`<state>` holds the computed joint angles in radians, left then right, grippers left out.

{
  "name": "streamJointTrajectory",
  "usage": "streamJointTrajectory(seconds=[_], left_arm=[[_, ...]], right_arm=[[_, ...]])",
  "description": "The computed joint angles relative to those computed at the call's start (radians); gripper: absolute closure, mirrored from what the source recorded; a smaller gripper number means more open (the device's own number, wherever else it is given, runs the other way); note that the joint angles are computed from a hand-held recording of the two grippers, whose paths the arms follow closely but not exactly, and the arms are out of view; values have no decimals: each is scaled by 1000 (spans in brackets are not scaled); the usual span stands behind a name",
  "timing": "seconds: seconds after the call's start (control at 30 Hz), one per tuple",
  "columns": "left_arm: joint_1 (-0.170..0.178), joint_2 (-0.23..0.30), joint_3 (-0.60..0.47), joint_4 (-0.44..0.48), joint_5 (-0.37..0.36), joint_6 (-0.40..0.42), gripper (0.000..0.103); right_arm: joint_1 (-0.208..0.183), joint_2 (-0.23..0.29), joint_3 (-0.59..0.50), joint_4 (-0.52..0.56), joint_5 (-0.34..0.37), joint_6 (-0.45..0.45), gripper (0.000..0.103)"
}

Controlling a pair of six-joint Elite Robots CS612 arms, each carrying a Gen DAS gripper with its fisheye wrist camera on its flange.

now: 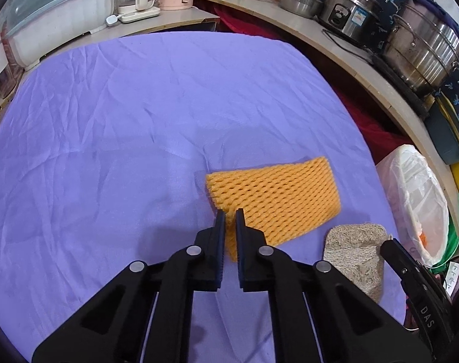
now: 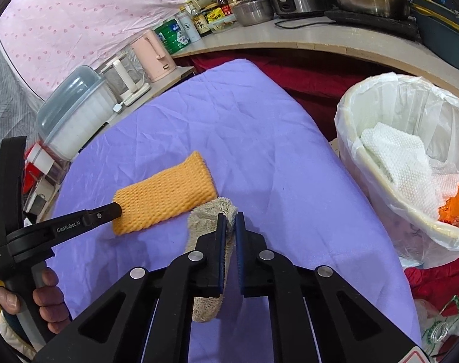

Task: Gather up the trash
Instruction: 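Grasp the beige loofah scrubber with the right tool while the left tool grasps the orange mesh sleeve, then carry the sleeve and scrubber over the bin and open both tools to drop them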

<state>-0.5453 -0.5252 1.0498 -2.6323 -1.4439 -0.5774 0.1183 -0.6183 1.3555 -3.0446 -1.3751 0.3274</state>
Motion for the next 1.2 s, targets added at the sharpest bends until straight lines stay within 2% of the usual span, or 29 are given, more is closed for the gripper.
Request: streamJointTrajectory(seconds=[0.3,0.57,0.8,1.2], left_arm=[[-16,-66,76,-83,27,17,98],[-33,-102,85,-115,51,58,98],[-55,-113,66,-136,64,94,98],[-99,-96,3,-135,71,150,98]], right_arm=[[-6,-39,44,-80,-19,13,99],[-17,-75,74,-159,-42,17,99],[-37,-108,110,-237,-70,38,99],[-94,-151,175,-337,-138,95,99]])
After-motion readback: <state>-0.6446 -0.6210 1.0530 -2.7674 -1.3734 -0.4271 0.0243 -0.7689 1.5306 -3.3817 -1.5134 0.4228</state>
